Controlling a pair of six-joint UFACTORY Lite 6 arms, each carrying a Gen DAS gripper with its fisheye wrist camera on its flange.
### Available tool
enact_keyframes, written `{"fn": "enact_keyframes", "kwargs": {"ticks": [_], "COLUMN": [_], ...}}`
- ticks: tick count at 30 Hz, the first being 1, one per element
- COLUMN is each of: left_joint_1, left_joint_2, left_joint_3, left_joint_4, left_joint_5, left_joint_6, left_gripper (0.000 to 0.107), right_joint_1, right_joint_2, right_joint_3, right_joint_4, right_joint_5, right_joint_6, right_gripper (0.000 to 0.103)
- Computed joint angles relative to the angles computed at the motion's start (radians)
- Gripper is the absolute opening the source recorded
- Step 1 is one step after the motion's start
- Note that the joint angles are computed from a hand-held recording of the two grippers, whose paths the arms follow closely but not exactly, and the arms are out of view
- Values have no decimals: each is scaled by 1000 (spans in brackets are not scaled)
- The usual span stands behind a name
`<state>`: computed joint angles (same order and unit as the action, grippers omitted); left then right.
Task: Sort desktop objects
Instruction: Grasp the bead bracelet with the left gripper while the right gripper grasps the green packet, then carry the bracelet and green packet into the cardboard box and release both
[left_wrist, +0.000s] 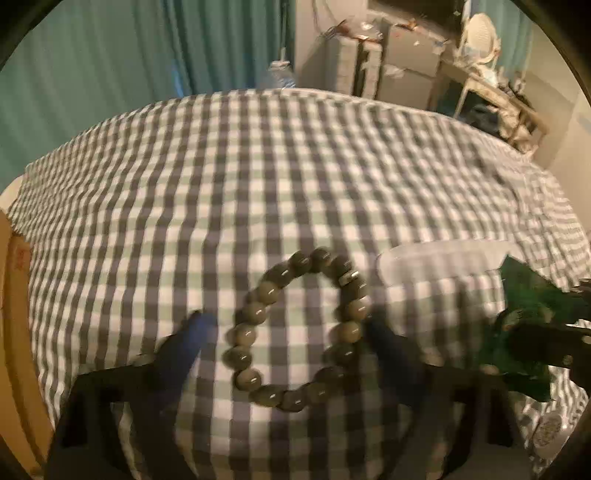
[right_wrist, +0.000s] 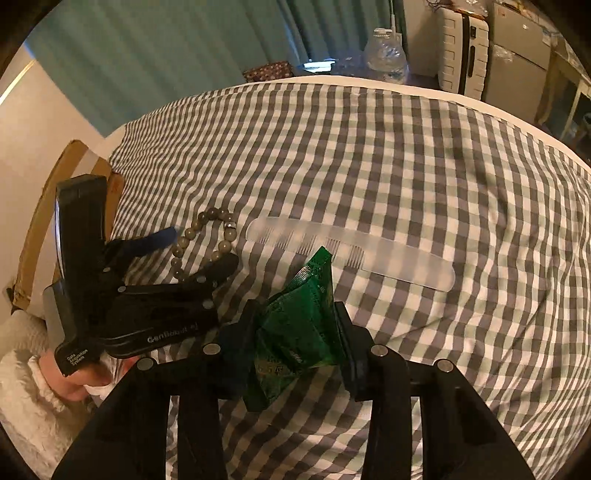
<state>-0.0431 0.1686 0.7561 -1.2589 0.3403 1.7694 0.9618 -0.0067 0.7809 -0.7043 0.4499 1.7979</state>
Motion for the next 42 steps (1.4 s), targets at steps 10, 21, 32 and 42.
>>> {"fn": "enact_keyframes", "kwargs": {"ticks": [10, 21, 32, 42], "left_joint_1": [-51, 22, 164, 408], "left_joint_2": [-69, -297, -585, -609], "left_joint_3": [0, -82, -57, 76], "left_joint_4": [226, 413, 469, 447], "left_joint_5": [38, 179, 402, 619], "left_joint_6": [-285, -452, -535, -531], "left_gripper": [22, 11, 11, 11], "right_joint_1": [45, 206, 396, 444], "right_joint_2": [-79, -152, -7, 163], "right_joint_3": [-34, 32, 362, 682], "right_joint_4": [-29, -55, -42, -49], "right_joint_5": [72, 304, 597, 761], "right_joint_6": [74, 171, 95, -25], "right_gripper": [38, 38, 38, 38]}}
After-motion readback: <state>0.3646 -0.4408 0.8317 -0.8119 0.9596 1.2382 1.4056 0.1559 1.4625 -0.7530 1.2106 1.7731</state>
